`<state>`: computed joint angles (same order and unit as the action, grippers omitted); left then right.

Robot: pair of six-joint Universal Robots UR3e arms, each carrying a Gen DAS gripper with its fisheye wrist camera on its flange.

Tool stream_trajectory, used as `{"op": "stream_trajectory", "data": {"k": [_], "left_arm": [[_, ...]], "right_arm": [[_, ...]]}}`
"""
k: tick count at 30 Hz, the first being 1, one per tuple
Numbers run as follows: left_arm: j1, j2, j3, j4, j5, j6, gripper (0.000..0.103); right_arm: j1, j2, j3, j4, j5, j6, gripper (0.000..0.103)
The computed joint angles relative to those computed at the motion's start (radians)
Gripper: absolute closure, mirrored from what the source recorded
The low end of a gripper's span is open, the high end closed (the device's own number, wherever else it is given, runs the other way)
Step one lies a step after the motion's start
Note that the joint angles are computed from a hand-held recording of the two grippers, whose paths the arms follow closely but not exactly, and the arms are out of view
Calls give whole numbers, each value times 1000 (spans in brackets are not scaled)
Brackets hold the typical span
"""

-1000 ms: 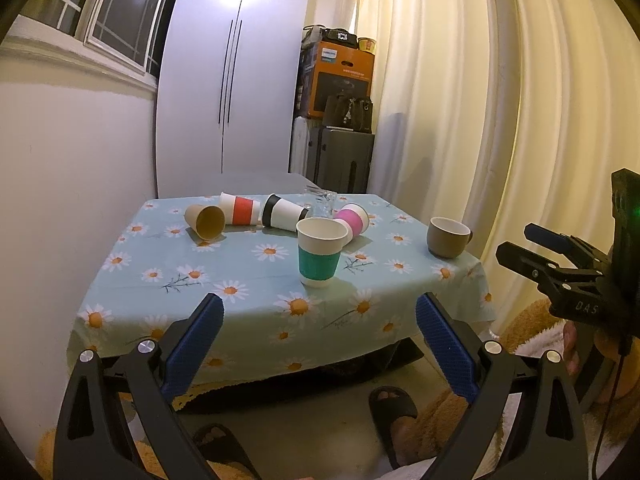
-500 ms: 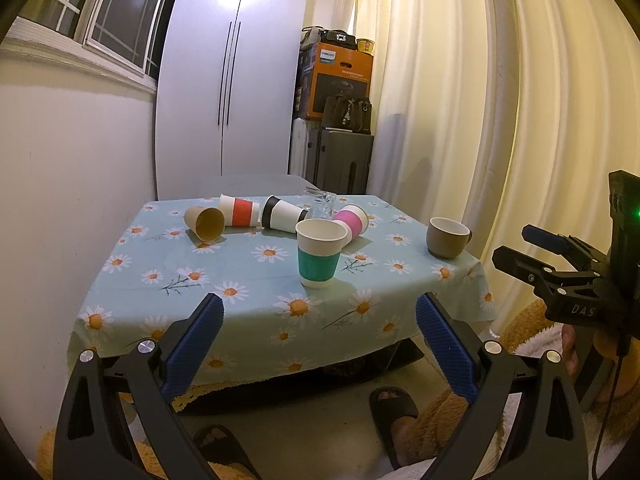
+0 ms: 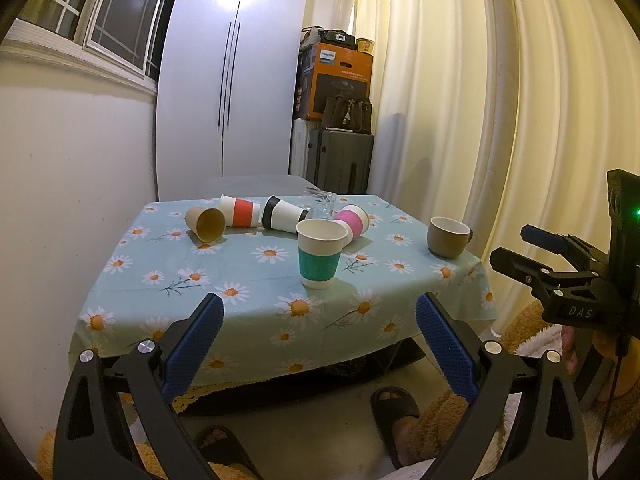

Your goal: Flip cup upright

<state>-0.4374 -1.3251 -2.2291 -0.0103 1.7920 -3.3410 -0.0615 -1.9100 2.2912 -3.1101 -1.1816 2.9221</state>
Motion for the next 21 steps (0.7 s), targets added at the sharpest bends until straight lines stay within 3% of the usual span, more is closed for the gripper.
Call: {"op": "stream_trajectory", "data": {"k": [21], "left_arm": [[4, 6, -7, 1, -4, 5, 9]], "right_arm": [[2, 5, 0, -1, -5, -2, 5]]}}
